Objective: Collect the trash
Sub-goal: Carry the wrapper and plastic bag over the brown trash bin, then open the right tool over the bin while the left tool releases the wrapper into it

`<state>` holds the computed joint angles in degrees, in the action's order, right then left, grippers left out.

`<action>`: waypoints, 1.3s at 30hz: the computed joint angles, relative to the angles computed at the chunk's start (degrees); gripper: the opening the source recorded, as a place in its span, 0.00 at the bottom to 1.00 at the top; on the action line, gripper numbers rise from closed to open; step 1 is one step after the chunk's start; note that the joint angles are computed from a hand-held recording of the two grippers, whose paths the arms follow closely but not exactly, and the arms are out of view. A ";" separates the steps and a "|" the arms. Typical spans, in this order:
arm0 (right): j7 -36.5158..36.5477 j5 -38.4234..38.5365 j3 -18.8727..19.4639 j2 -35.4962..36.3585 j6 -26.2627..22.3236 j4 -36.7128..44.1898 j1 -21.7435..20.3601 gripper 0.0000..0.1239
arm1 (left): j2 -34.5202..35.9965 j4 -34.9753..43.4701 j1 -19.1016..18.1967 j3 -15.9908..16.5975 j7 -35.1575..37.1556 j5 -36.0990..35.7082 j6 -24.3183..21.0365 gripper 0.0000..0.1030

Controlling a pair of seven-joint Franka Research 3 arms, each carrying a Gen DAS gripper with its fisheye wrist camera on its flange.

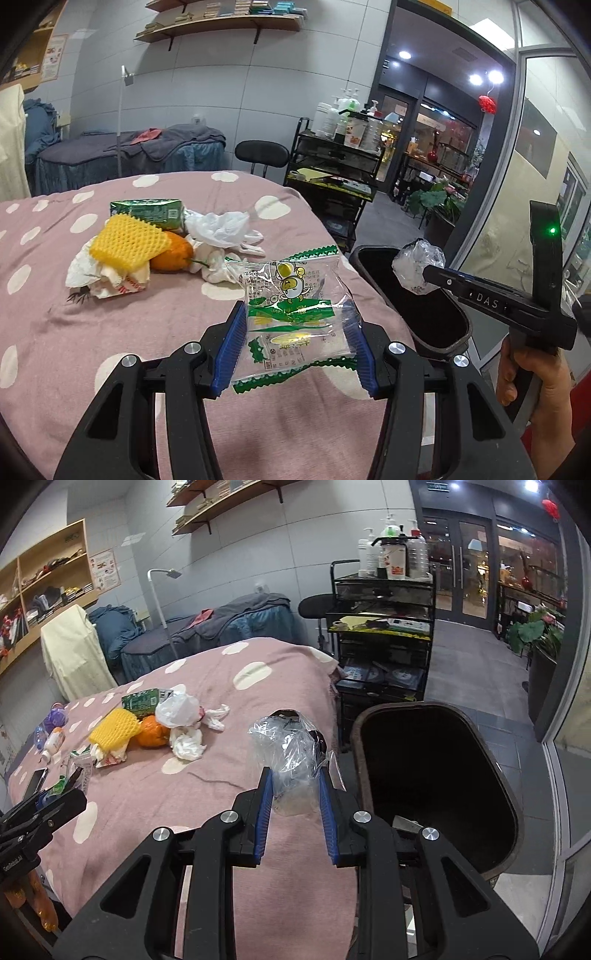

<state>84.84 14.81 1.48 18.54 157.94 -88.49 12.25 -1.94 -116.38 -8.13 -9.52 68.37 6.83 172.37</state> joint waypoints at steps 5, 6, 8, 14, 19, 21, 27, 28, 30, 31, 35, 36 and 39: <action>4.04 -2.02 -2.22 0.77 -0.12 0.12 -0.15 0.21 | 2.31 2.88 -0.75 -0.82 3.75 -2.47 -0.19 0.50; 4.87 -2.56 -2.58 1.03 -0.27 0.35 -0.19 0.21 | 2.95 3.68 -0.86 -1.08 4.59 -2.87 -0.30 0.50; 6.46 -3.92 -3.27 1.36 -0.46 0.48 -0.13 0.21 | 3.43 4.25 -0.88 -1.47 5.64 -3.47 -0.37 0.50; 10.53 -6.95 -4.82 5.25 -2.96 4.66 -0.96 0.21 | 5.28 6.49 -0.98 -2.92 10.10 -7.39 -1.37 0.50; 13.29 -8.13 -5.51 9.23 -5.95 8.88 -1.68 0.21 | 6.28 7.79 -0.91 -3.87 13.23 -9.97 -2.37 0.50; 14.51 -8.80 -5.88 10.95 -7.39 10.82 -1.77 0.21 | 6.45 8.09 -0.98 -4.12 13.93 -10.60 -2.67 0.50; 17.01 -10.75 -6.65 13.36 -8.38 12.64 -1.79 0.22 | 7.36 9.16 -1.06 -4.59 15.51 -11.82 -3.45 0.50; 17.31 -10.68 -6.57 13.56 -8.24 12.64 -1.96 0.28 | 7.61 9.55 -0.99 -4.71 15.90 -12.21 -3.72 0.50; 18.11 -10.74 -6.64 13.62 -7.76 12.31 -1.99 0.37 | 8.27 10.57 -0.86 -4.94 16.75 -12.83 -4.26 0.50; 18.68 -11.16 -6.94 13.28 -7.28 11.62 -1.72 0.45 | 8.49 10.90 -0.85 -5.00 16.95 -12.83 -4.36 0.50; 20.32 -12.52 -7.50 11.37 -4.48 8.39 -0.89 0.55 | 10.20 13.54 -0.75 -5.65 18.24 -13.10 -5.59 0.50; 20.61 -12.87 -7.62 10.56 -3.53 7.11 -0.67 0.56 | 10.66 14.21 -0.62 -5.96 18.82 -13.59 -6.01 0.50; 21.89 -13.80 -8.10 8.06 -0.43 3.27 0.04 0.60 | 12.98 17.62 -0.53 -6.84 20.63 -14.41 -8.07 0.50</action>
